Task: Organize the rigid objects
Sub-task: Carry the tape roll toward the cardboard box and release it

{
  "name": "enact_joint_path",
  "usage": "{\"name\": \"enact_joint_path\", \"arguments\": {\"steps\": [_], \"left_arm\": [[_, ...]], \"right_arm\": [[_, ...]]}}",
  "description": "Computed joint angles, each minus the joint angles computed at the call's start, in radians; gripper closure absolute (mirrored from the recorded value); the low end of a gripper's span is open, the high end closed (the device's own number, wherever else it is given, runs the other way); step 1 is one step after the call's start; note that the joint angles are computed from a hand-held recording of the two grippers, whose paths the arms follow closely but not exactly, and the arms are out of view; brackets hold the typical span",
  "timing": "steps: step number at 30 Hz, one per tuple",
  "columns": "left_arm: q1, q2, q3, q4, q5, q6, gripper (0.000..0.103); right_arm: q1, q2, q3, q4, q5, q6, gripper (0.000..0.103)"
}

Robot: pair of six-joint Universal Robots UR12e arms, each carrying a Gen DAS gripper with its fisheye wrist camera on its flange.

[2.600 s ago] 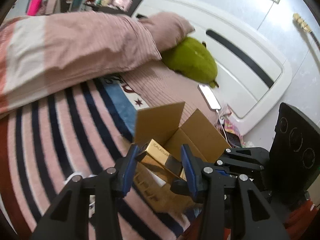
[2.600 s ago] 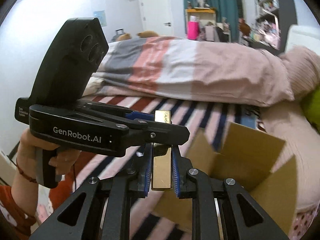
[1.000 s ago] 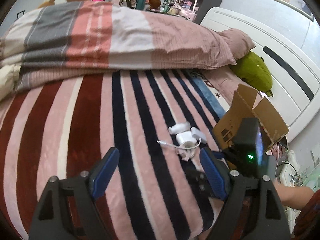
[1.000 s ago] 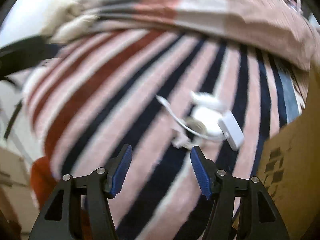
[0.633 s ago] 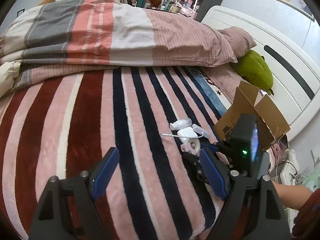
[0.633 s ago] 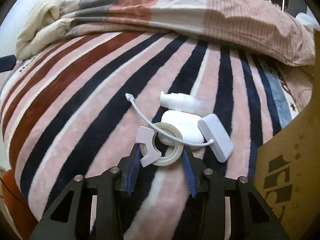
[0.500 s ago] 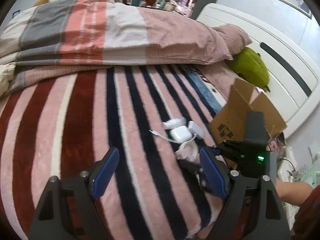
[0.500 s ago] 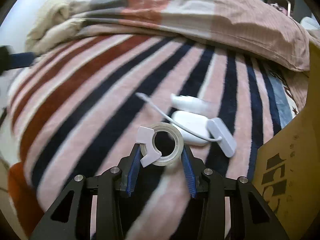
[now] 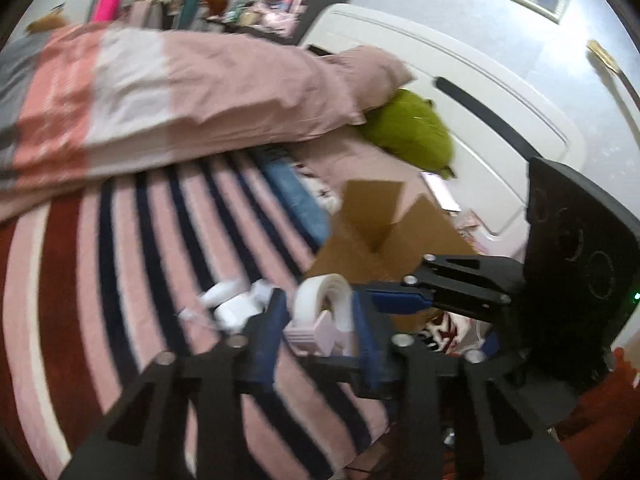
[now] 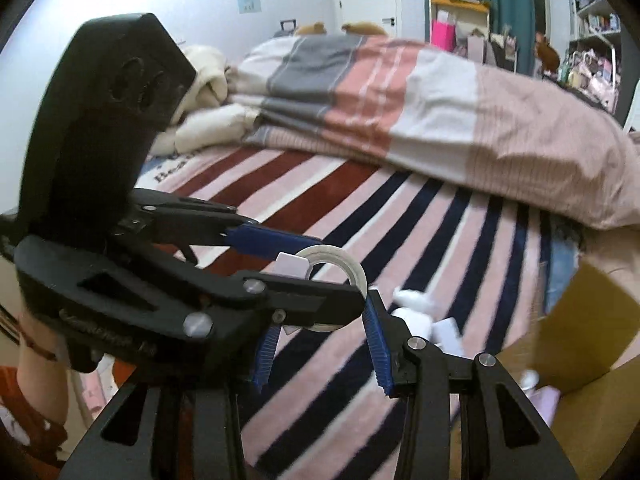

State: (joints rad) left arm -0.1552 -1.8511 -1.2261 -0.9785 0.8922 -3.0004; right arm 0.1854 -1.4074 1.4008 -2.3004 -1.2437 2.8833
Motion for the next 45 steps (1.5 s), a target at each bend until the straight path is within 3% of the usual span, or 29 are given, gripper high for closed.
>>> {"name": "enact_joint_path", "arguments": {"steps": [5, 9, 15, 18, 19, 21, 24, 27, 30, 33, 40, 45], "left_arm": [[-0.06, -0.071, 0.131, -0.082, 0.023, 0.041, 0.077], [-0.117, -0.153, 0.275, -0.21, 0.045, 0.1, 0.077], [-0.187, -0.294, 0.521, -0.467, 0.11, 0.195, 0.078], [-0.21, -0.333, 0.591, -0.542, 0.162, 0.213, 0.078], [-0.215, -0.335, 0.595, -0.542, 0.179, 0.21, 0.076], [-0.216, -0.335, 0.597, -0.546, 0.187, 0.203, 0.057], [-0.209, -0.306, 0.546, -0.478, 0.198, 0.175, 0.04], [-0.189, -0.269, 0.49, -0.415, 0.189, 0.146, 0.038], [-0.161, -0.216, 0.411, -0.328, 0.186, 0.115, 0.037], [-0.123, -0.15, 0.314, -0.22, 0.207, 0.058, 0.036], [-0.029, -0.014, 0.09, -0.014, 0.258, -0.027, 0.035], [0.035, 0.047, -0.053, 0.08, 0.237, -0.083, 0.032]], "right_arm": [[-0.054, -0.03, 0.016, -0.013, -0.001, 0.025, 0.067], [-0.104, -0.054, 0.032, 0.011, -0.016, 0.053, 0.067], [-0.165, -0.07, 0.033, 0.123, -0.064, 0.087, 0.067], [-0.182, -0.064, 0.022, 0.193, -0.09, 0.094, 0.067], [-0.186, -0.06, 0.016, 0.222, -0.094, 0.098, 0.067], [-0.19, -0.053, 0.002, 0.273, -0.109, 0.106, 0.066], [-0.188, -0.054, 0.003, 0.284, -0.129, 0.101, 0.061], [-0.177, -0.06, 0.012, 0.271, -0.138, 0.088, 0.052], [-0.158, -0.07, 0.025, 0.219, -0.147, 0.079, 0.05], [-0.138, -0.079, 0.03, 0.171, -0.101, 0.068, 0.05], [-0.047, -0.051, 0.004, 0.106, 0.0, 0.033, 0.05], [0.023, 0.006, -0.029, 0.142, -0.014, 0.026, 0.05]]}}
